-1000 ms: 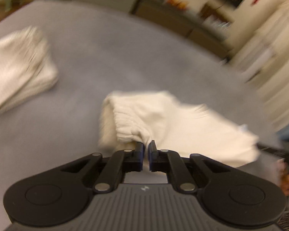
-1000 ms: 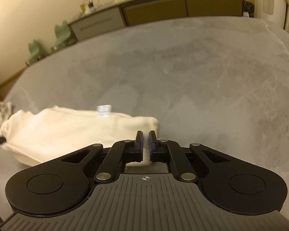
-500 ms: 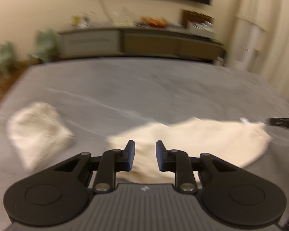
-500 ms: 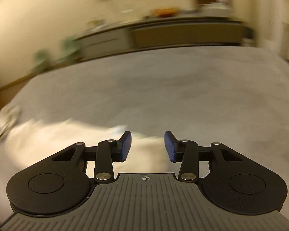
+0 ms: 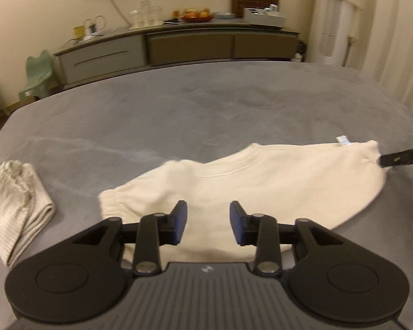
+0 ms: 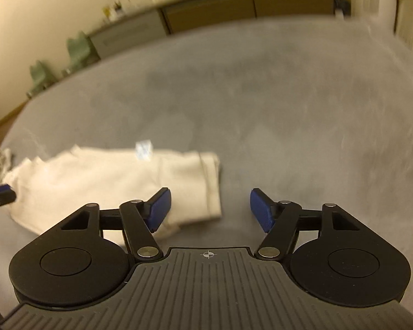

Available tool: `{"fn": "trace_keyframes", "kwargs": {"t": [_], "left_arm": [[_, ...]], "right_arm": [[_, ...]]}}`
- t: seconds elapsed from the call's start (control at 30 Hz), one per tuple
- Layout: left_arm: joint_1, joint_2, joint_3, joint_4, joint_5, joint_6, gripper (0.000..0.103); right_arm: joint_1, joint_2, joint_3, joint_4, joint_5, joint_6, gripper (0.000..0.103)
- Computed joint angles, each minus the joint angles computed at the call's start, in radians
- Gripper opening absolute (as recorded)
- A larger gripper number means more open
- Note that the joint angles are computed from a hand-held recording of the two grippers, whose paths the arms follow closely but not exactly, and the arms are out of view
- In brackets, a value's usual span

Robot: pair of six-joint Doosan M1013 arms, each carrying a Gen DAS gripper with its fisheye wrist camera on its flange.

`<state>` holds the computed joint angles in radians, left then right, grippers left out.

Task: Fold clothes

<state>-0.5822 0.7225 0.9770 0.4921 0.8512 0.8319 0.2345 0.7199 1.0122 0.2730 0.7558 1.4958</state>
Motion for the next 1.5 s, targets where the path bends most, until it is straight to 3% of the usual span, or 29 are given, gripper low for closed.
{"fn": "trace_keyframes", "kwargs": {"t": [0.03,0.07,0.1,0.17,0.2,0.3,0.4,0.47,0.53,0.57,0.6,0.67,0.73,0.93,1.0,1.03,1.1,1.17,1.23,1.33,1.4,1.5], "left_arm": [[0.0,0.012,-0.02,-0.007,0.013,0.012,0.037],[0.002,0.017,-0.026,-0.011,0.012,0.02,0.037],[0.004,0.017,-0.024,-0.01,0.008,0.015,0.036],[0.008,0.018,-0.022,-0.013,-0.007,0.001,0.036],[0.01,0.012,-0.014,-0.007,-0.024,-0.019,0.036],[0.023,-0.026,0.039,-0.018,-0.104,-0.072,0.036],[0.052,-0.057,0.087,-0.106,-0.205,-0.113,0.037],[0.074,-0.063,0.106,-0.216,-0.263,-0.106,0.039],[0.091,-0.059,0.113,-0.341,-0.301,-0.066,0.043],[0.098,-0.053,0.111,-0.411,-0.307,-0.03,0.044],[0.105,-0.047,0.109,-0.481,-0.312,0.008,0.045],[0.111,-0.034,0.097,-0.556,-0.306,0.057,0.045],[0.108,-0.022,0.076,-0.547,-0.285,0.071,0.045],[0.089,0.009,0.026,-0.516,-0.304,0.096,0.045],[0.091,0.022,0.011,-0.569,-0.307,0.114,0.047],[0.093,0.029,0.006,-0.611,-0.311,0.129,0.047],[0.098,0.045,-0.009,-0.666,-0.31,0.13,0.049],[0.102,0.059,-0.025,-0.692,-0.298,0.129,0.051],[0.098,0.068,-0.039,-0.675,-0.279,0.118,0.051],[0.09,0.08,-0.061,-0.627,-0.264,0.097,0.049],[0.085,0.077,-0.06,-0.582,-0.275,0.075,0.038],[0.088,0.051,-0.017,-0.539,-0.328,0.024,0.038]], "right_arm": [[0.006,0.002,-0.004,-0.018,0.001,-0.017,0.061],[0.01,0.001,-0.004,-0.019,0.0,-0.051,0.039],[0.011,0.001,-0.004,0.003,0.004,-0.082,0.022],[0.02,-0.004,0.001,-0.018,-0.014,-0.072,0.01],[0.027,-0.009,0.008,-0.046,-0.032,-0.058,0.009],[0.054,-0.048,0.057,-0.115,-0.156,-0.042,0.009],[0.098,-0.088,0.108,-0.178,-0.296,-0.075,0.009],[0.125,-0.09,0.114,-0.027,-0.331,-0.238,0.009],[0.147,-0.073,0.105,0.125,-0.323,-0.394,0.01],[0.159,-0.061,0.097,0.156,-0.313,-0.425,0.015],[0.164,-0.049,0.094,0.141,-0.312,-0.404,0.035],[0.167,-0.033,0.095,0.11,-0.315,-0.321,0.048],[0.151,-0.034,0.102,0.148,-0.292,-0.287,0.048],[0.118,-0.049,0.13,0.345,-0.305,-0.373,0.043],[0.112,-0.051,0.135,0.413,-0.305,-0.409,0.043],[0.108,-0.043,0.12,0.453,-0.258,-0.436,0.043],[0.108,-0.029,0.097,0.445,-0.188,-0.438,0.042],[0.12,-0.023,0.088,0.328,-0.177,-0.367,0.042],[0.122,-0.024,0.095,0.288,-0.18,-0.342,0.043],[0.109,-0.03,0.109,0.427,-0.194,-0.444,0.043],[0.102,-0.023,0.098,0.483,-0.151,-0.492,0.037],[0.093,-0.009,0.08,0.554,-0.085,-0.551,0.039]]}}
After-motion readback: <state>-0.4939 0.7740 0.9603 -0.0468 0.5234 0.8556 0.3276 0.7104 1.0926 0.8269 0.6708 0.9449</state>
